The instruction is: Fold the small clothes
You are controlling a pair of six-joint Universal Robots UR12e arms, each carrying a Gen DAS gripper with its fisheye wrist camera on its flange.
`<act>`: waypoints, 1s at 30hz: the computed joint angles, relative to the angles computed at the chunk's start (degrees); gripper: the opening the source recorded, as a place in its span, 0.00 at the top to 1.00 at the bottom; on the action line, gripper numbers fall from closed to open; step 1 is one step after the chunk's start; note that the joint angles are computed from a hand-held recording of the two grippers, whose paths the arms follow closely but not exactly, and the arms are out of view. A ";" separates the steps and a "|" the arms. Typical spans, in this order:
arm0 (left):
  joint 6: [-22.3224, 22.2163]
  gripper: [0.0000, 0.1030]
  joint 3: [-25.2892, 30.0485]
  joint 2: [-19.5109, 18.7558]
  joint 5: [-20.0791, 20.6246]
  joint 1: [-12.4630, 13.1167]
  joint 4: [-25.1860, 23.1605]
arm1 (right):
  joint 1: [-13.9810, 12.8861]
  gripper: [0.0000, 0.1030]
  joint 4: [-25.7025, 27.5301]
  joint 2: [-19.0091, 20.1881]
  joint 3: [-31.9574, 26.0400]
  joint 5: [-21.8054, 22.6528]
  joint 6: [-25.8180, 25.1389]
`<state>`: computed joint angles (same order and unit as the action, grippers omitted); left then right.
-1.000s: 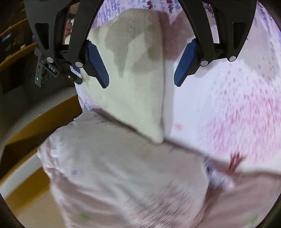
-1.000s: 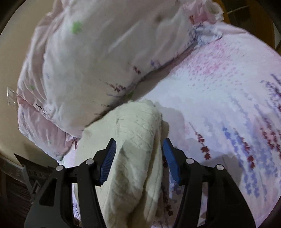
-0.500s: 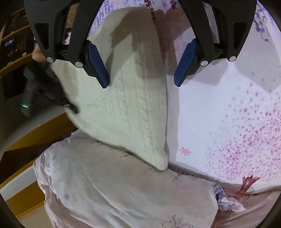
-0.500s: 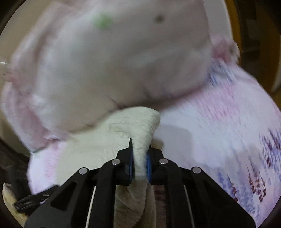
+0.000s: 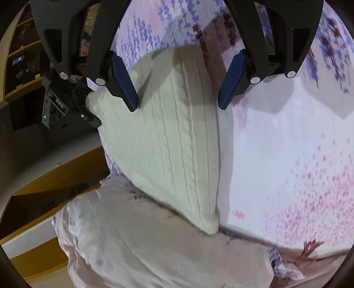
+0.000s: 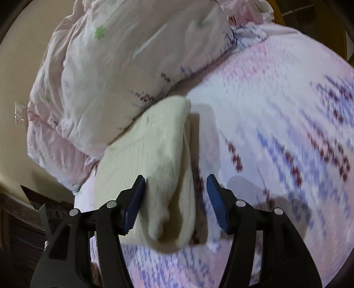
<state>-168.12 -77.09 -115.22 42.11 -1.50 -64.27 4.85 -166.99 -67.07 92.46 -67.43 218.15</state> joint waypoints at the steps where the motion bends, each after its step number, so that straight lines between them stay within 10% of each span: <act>1: 0.18 0.28 -0.20 0.15 0.52 -0.14 -0.30 | 0.12 0.44 0.04 -0.20 0.34 0.00 -0.09; 5: -0.68 0.41 -1.35 0.61 0.55 -0.19 1.57 | 0.29 0.78 -0.64 -0.40 1.37 2.08 -0.81; 9: -0.57 0.59 -2.32 0.97 0.08 0.39 2.38 | 0.66 0.86 -4.68 -0.73 2.45 1.99 -1.73; 18: 2.81 0.69 -4.10 1.74 -0.43 0.97 3.85 | 0.28 0.87 -3.21 -0.69 4.32 1.03 -0.01; 30: 2.41 0.40 -4.74 2.66 7.49 -0.55 10.11 | -0.25 0.61 -3.77 -0.99 4.60 1.17 3.31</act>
